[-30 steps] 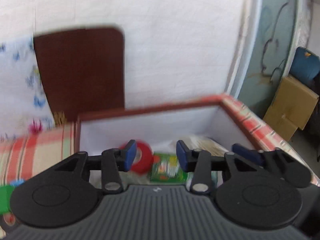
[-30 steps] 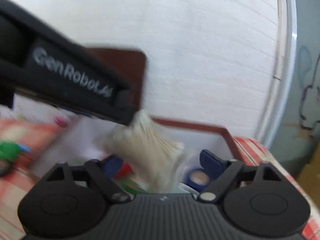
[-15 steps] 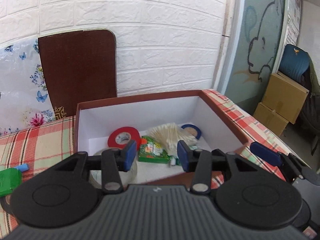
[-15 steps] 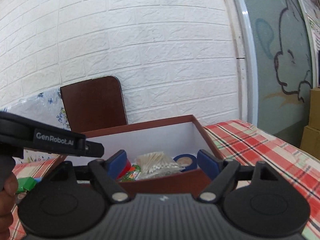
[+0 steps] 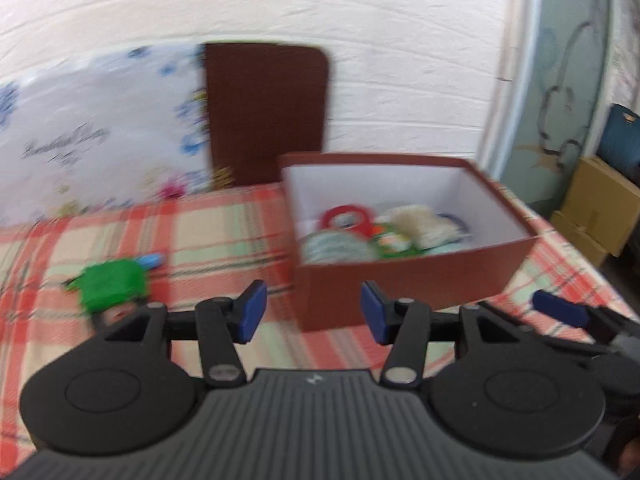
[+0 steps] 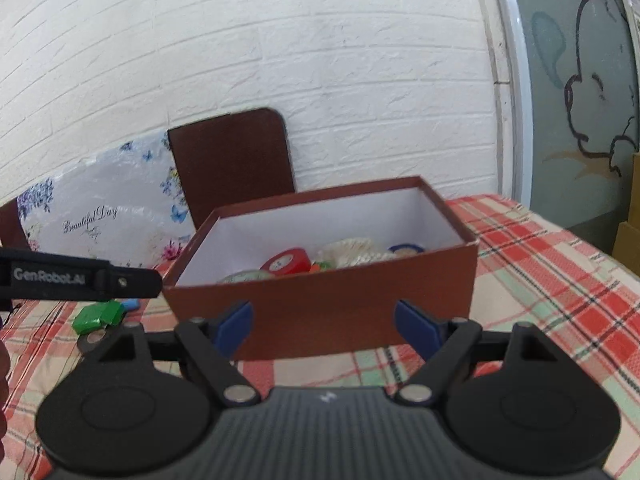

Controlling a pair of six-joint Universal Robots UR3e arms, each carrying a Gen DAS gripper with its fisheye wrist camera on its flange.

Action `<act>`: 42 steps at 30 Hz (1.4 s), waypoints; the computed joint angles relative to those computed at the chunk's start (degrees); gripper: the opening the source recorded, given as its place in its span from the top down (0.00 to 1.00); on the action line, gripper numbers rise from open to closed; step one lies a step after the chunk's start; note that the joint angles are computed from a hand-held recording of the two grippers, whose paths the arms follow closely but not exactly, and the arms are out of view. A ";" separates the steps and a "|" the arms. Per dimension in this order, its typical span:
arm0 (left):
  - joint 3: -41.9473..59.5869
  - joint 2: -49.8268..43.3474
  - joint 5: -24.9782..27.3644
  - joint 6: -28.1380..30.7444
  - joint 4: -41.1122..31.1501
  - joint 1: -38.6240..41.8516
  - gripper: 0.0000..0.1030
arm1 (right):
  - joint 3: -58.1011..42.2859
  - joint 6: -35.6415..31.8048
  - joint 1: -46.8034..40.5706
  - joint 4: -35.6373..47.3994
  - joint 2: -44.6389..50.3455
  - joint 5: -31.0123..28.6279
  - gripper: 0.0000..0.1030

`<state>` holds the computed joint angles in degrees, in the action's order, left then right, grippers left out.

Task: Organize objects
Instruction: 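Move the left gripper back to the green box, then grasp the green box with the left gripper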

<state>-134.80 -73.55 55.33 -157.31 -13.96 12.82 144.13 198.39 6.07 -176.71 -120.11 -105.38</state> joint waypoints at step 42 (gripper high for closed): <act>-8.09 -38.94 -3.32 0.65 46.42 34.59 0.31 | -33.24 -10.86 25.11 -1.26 46.48 -4.41 0.38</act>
<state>-142.88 -112.49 52.01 -156.65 32.46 47.41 110.89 187.53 31.18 -177.98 -73.63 -109.79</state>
